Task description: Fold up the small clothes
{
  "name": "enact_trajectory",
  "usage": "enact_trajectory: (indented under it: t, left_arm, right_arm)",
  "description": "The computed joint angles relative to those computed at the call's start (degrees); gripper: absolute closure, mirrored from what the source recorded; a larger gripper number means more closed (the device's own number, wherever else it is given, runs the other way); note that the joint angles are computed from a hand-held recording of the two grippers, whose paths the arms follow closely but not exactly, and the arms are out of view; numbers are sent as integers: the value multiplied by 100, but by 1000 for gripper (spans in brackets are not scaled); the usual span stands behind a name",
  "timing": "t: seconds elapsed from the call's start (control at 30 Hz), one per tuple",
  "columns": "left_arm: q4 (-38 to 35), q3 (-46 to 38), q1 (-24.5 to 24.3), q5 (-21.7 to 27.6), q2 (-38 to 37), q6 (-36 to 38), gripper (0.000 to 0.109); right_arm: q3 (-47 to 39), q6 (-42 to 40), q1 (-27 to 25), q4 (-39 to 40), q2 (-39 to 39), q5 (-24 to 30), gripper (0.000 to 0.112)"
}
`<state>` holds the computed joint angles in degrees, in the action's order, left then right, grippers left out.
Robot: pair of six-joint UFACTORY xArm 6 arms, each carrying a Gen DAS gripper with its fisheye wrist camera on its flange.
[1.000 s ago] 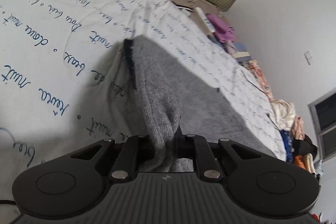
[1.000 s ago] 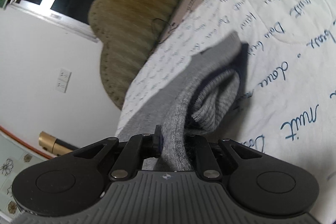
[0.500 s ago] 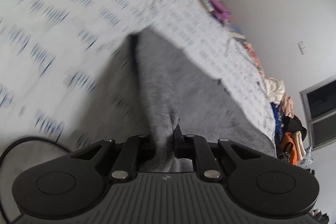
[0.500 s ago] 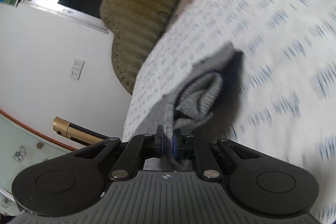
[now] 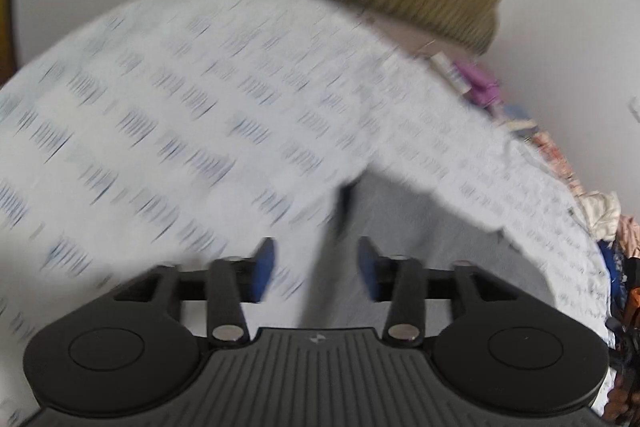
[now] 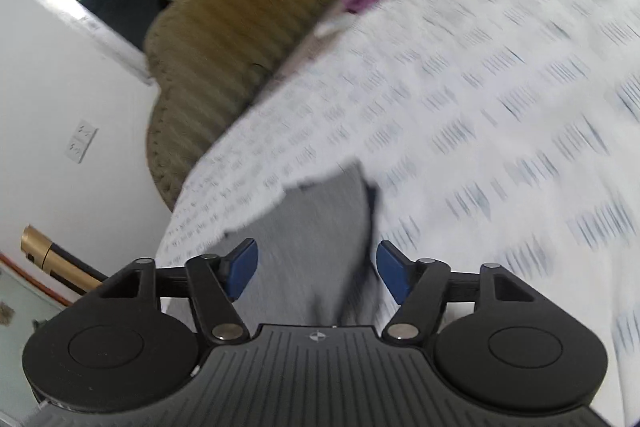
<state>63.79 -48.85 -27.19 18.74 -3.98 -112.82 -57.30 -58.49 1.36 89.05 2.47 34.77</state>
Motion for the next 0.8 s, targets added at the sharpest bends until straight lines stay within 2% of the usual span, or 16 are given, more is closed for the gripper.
enact_trajectory:
  t: [0.03,0.13,0.23,0.27,0.33,0.37,0.4,0.43,0.47,0.57,0.6,0.63,0.7,0.73,0.77,0.8]
  left_arm:
    - [188,-397,-75,79,329,-9,55]
    - [120,-1703,-383,407,1455,908,54]
    - [-184,-3058,-650,1018,2636,2152,54]
    - [-340,-3470,-713,1355,2988,2485,54]
    - [-957,-4167,-720,1879,3568,3220,54]
    - [-1182,-4319,-666,1878,3738,3463,54]
    - [-1339,-4427,-627,1901,3867,3617,54]
    - [-1414,-4583,-614,2049,4019,3745,53]
    - [-1338,-4643,-589,2127,4103,3751,53]
    - [-925,-4601,-471,1970,4177,3477,52]
    - [-751,-4612,-440,1951,4214,3323,49]
    - [-655,-4633,-406,1952,4255,3147,41]
    - [-652,-4612,-337,1825,4265,2890,39]
    - [-621,-4580,-333,1794,4250,2844,39]
    - [-603,-4592,-341,1805,4256,2845,39]
    - [-587,-4584,-348,1812,4248,2846,39]
  right_arm:
    - [-403,88,53,-161,345,3,46]
    - [-1605,539,347,-906,1435,-226,46]
    - [-2673,1610,624,-2295,2469,-504,45]
    - [-2924,1906,678,-2628,2715,-501,45]
    - [-3310,2141,717,-2815,3080,-393,45]
    - [-3368,2010,724,-2659,3138,-343,46]
    - [-3403,1695,712,-2390,3170,-242,52]
    - [-3409,1458,693,-2219,3172,-128,87]
    - [-3454,1461,657,-2220,3209,14,99]
    - [-3391,1069,640,-1926,3157,-152,100]
    - [-3386,1055,620,-1834,3165,-207,100]
    - [-3448,1189,562,-1852,3244,-123,100]
    - [-3534,1306,545,-1980,3400,-75,101]
    - [-3483,1159,564,-1813,3376,-142,99]
    - [-3443,1175,576,-1778,3340,-200,87]
    - [-3399,1188,590,-1729,3294,-248,85]
